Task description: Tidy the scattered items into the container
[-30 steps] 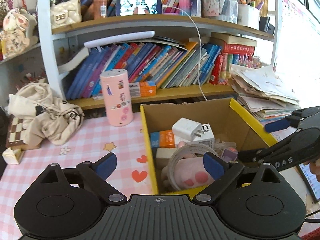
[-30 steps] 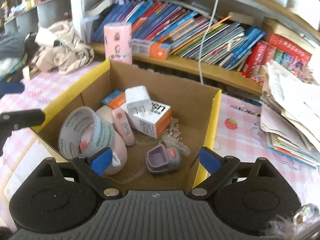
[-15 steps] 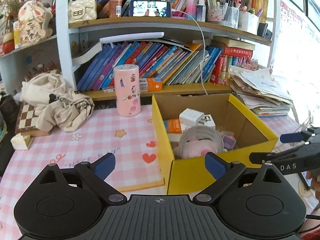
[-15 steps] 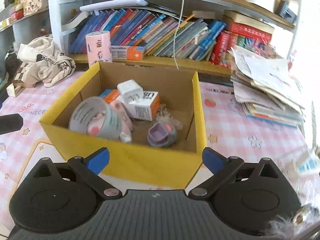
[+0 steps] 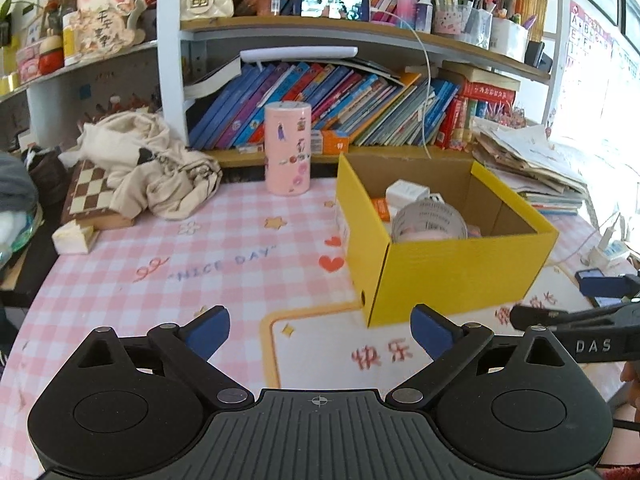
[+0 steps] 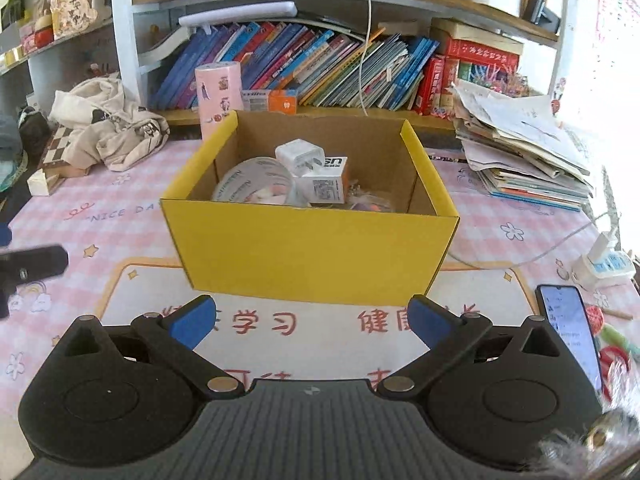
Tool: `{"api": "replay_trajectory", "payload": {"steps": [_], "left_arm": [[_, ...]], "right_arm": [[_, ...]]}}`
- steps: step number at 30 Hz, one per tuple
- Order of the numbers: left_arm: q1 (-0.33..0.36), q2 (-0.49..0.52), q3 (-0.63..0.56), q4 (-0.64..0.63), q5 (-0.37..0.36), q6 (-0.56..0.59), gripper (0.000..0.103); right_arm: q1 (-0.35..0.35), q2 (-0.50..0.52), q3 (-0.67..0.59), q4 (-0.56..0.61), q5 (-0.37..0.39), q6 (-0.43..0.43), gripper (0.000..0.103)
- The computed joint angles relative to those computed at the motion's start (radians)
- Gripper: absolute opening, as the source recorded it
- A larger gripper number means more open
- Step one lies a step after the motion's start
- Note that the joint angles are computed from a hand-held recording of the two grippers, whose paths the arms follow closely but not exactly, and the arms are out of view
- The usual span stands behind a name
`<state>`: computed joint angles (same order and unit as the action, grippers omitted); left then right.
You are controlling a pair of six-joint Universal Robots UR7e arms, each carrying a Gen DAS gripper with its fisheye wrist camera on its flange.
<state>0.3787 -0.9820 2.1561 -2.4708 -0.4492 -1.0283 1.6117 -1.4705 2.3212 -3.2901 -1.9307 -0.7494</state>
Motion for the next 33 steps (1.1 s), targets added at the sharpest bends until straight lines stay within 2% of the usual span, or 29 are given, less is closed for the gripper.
{"api": "replay_trajectory", "payload": {"steps": [9,22,29,33], "left_arm": [[-0.040,-0.050,0.059,0.037,-0.017,-0.034,0.099],[-0.068,-0.103,0.113,0.043,-0.047,-0.006,0.099],[-0.073,-0.127,0.135,0.063,-0.072,-0.031,0.099],[-0.078,-0.140,0.154,0.031,-0.094,-0.016,0.099]], "right_arm": [[0.039,-0.025,0.093,-0.056,-0.035,-0.010,0.103],[0.068,-0.031,0.151,-0.114,-0.092,0.069,0.103],[0.080,-0.030,0.176,-0.130,-0.112,0.082,0.103],[0.084,-0.035,0.187,-0.133,-0.118,0.094,0.103]]}}
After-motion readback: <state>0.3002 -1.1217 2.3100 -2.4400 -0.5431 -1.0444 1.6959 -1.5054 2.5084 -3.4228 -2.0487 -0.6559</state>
